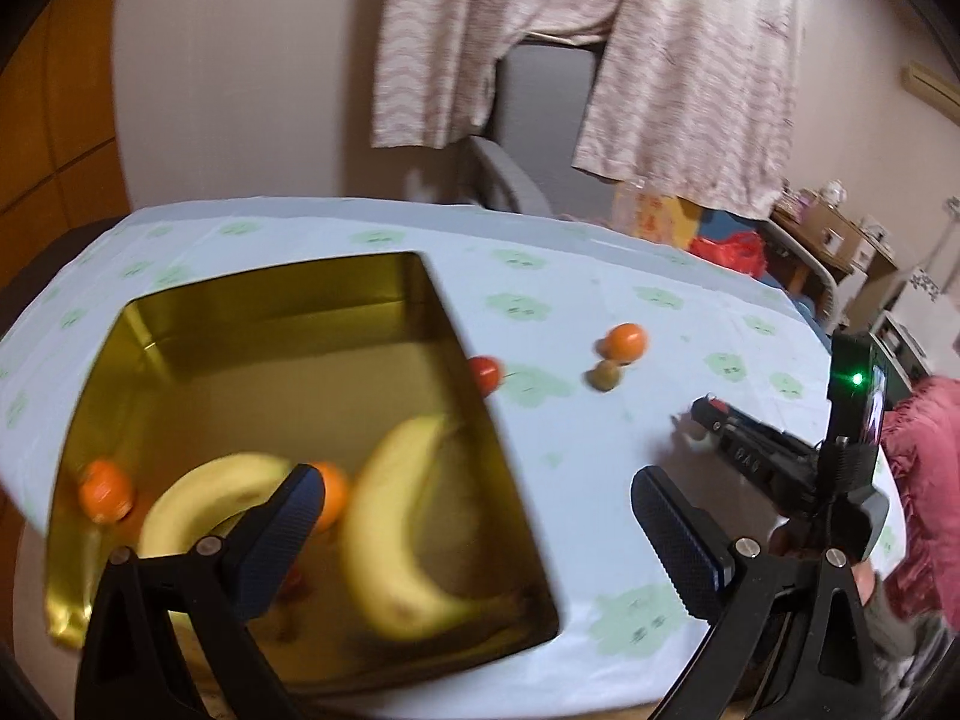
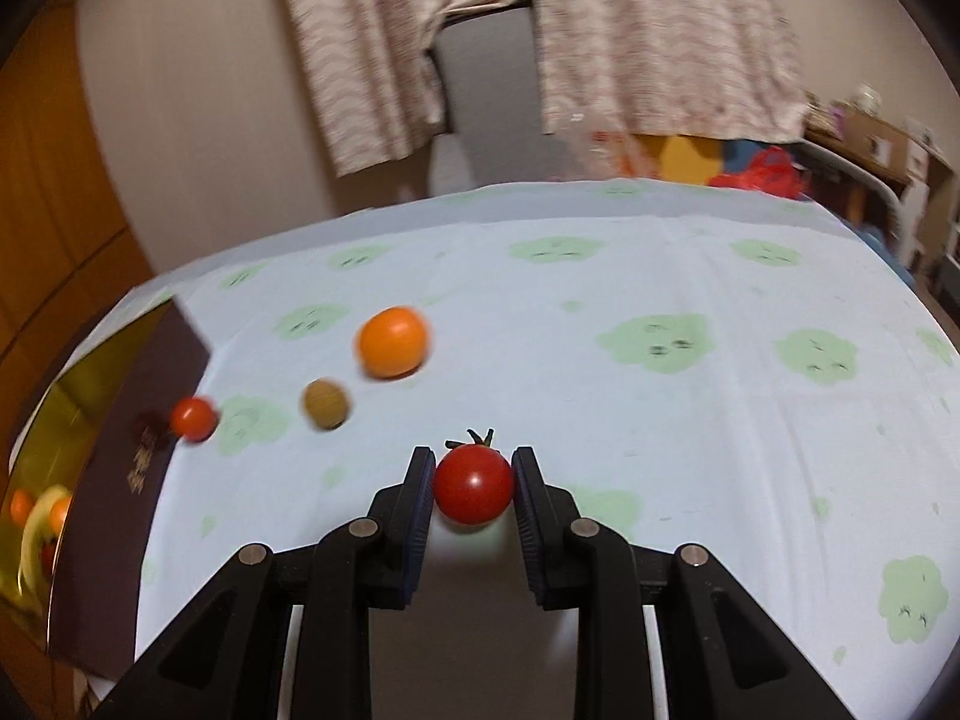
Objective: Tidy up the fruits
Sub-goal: 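Grasp a small brown round fruit with the left gripper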
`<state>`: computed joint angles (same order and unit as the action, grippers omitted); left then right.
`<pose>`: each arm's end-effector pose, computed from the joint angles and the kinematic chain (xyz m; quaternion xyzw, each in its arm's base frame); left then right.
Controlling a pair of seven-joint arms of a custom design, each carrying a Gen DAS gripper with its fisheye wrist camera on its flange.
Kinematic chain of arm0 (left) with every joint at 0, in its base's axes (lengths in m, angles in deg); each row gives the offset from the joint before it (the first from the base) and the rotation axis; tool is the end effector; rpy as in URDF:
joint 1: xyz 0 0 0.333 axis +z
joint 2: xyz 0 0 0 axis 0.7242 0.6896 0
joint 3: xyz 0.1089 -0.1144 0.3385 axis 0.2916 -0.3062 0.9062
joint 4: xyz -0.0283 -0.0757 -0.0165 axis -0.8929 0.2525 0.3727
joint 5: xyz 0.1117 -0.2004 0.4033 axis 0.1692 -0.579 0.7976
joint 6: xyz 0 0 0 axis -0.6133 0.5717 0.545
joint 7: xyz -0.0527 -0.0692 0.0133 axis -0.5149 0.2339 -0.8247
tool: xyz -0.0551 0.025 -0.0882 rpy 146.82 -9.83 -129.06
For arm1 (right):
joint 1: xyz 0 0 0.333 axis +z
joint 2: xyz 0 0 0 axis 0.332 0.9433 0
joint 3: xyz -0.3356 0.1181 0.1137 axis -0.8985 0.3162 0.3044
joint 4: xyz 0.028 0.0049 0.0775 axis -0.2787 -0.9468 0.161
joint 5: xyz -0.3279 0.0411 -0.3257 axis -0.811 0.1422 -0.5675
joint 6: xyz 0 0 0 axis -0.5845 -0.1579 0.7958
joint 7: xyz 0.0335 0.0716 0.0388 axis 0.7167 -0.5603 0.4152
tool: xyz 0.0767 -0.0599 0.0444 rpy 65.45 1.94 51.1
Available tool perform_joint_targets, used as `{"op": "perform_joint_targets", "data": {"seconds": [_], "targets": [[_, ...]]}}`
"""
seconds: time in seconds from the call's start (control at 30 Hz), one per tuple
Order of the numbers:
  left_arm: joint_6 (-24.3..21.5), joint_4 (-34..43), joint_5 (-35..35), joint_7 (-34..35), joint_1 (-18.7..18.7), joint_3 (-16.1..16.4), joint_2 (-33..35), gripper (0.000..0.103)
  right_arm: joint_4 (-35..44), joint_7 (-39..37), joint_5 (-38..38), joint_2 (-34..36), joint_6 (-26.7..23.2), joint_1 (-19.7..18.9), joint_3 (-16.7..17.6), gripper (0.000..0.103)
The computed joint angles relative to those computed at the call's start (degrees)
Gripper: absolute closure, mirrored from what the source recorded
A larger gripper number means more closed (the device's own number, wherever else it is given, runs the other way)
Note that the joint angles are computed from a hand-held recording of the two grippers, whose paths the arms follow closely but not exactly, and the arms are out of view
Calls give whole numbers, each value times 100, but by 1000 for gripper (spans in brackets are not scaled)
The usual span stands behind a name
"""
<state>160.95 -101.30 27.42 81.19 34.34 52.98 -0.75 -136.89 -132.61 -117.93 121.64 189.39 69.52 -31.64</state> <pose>0.6586 -0.2446 0.3103 -0.5743 0.7203 -0.3448 0.1800 0.6823 0.4997 0.2199 -0.5422 0.7319 -0.2479 0.3299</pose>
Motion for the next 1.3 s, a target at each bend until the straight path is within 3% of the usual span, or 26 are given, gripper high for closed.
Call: {"op": "perform_joint_targets", "data": {"seconds": [0.13,0.23,0.3,0.4,0.53,0.63,0.73,0.8,0.93,1.0,1.17,1.3], "targets": [[-469,660,61,3,-69,-125,342,0,-74,76,165,3,89,-87,46,77],[-858,1255,91,7,-136,-198,682,0,-118,314,137,40,276,34,-163,77],[-1100,1622,105,-158,-427,55,873,0,-179,542,94,65,466,153,-356,76],[-1361,2144,188,-254,-562,122,1200,2,-239,702,109,91,600,307,-543,76],[-1928,2951,368,-188,-645,77,1696,19,-270,832,196,165,793,458,-766,76],[-2131,3380,455,-163,-704,70,2003,20,-359,1012,300,242,1059,674,-1086,76],[-2578,3889,520,-162,-765,86,2364,37,-390,965,495,305,1177,792,-1251,76],[-2794,4150,552,-148,-786,90,2565,39,-418,941,626,347,1265,875,-1367,76],[-2938,4347,626,-86,-808,100,2741,53,-477,866,897,430,1421,1026,-1570,76],[-2833,4314,743,-79,-881,190,2741,58,-499,795,1036,461,1466,1084,-1640,76],[-2620,4162,816,279,-788,17,2701,78,-544,555,1383,514,1536,1181,-1751,76],[-2499,4031,638,466,-664,-157,2662,79,-583,374,1662,564,1589,1272,-1848,76]]}}
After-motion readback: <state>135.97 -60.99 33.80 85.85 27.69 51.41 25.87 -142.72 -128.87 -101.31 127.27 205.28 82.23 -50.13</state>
